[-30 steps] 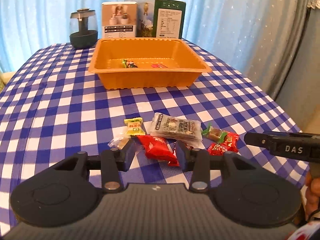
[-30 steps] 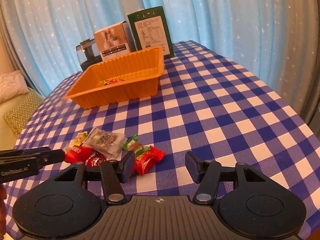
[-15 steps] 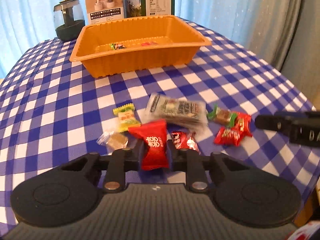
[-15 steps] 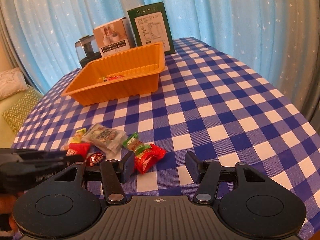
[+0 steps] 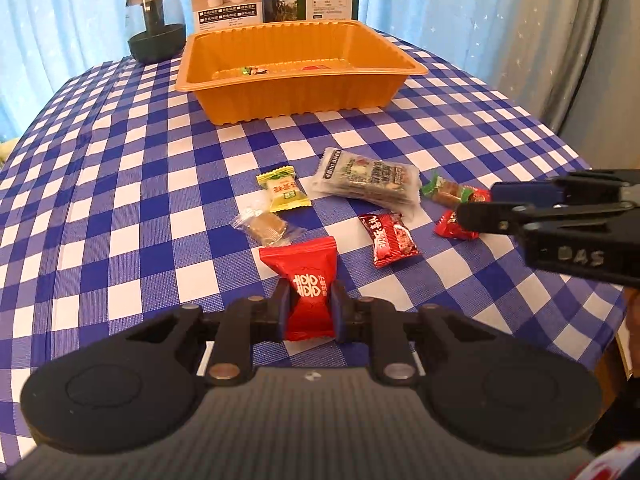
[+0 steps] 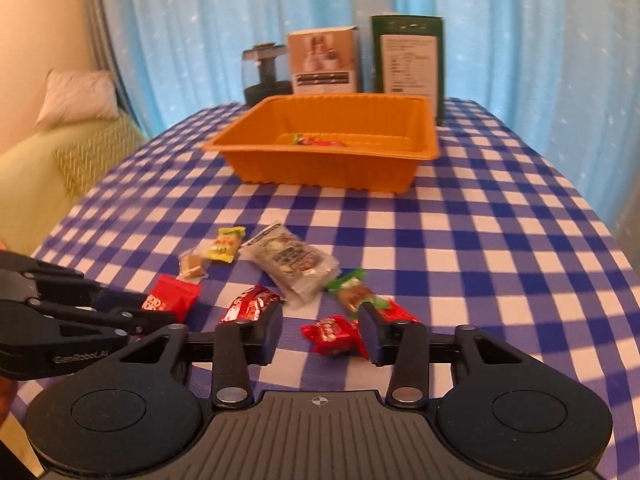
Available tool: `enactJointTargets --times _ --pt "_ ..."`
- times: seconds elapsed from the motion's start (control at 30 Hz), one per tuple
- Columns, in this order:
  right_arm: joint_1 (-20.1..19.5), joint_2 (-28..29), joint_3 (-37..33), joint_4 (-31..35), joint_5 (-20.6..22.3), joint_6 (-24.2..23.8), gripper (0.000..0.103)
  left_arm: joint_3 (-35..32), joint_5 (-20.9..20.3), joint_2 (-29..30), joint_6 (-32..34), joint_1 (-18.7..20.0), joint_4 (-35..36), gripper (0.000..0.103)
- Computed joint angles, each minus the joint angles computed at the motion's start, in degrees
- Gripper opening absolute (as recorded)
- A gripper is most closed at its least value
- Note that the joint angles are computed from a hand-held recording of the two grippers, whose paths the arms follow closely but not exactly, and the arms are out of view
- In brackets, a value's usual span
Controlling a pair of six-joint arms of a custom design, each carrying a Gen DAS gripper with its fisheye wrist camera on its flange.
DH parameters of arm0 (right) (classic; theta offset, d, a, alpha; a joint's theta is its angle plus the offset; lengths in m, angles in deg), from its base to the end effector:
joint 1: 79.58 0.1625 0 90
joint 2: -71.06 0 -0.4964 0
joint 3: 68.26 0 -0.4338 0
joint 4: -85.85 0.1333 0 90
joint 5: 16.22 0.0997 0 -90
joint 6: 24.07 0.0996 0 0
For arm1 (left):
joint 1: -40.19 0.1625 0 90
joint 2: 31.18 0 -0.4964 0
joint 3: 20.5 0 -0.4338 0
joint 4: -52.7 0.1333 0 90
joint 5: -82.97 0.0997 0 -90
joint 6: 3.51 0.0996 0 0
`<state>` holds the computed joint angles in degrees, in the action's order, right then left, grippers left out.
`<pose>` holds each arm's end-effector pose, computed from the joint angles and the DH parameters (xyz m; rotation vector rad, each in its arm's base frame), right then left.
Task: Organize snacks
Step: 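Grasp a red candy packet with the left tool while the right tool grasps another red packet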
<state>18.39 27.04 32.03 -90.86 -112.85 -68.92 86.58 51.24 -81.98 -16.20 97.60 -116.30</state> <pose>0.2224 -0.7099 0.1119 1.2014 -2.5181 0.6689 -0.1754 -0.6792 0.1766 0.1370 2.2021 -0.8770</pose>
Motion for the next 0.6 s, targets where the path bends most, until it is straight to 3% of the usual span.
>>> enactJointTargets --times 0.23,0.43,0.6 --pt "0.47 1.86 -1.91 3.48 -4.7 0.5 0.034 0.29 -0.42 -0.32 -0.21 0.1 -0.68 0.019" --pt "0.56 2.12 -1.72 2.3 -5.24 0.06 0.033 0.17 -0.42 -0.04 -0.08 0.21 -3.01 0.027" --pt "0.58 2.52 -2.48 2.75 -5.8 1.69 0.032 -0.31 -0.56 0.24 -0.73 0.65 -3.64 0.028"
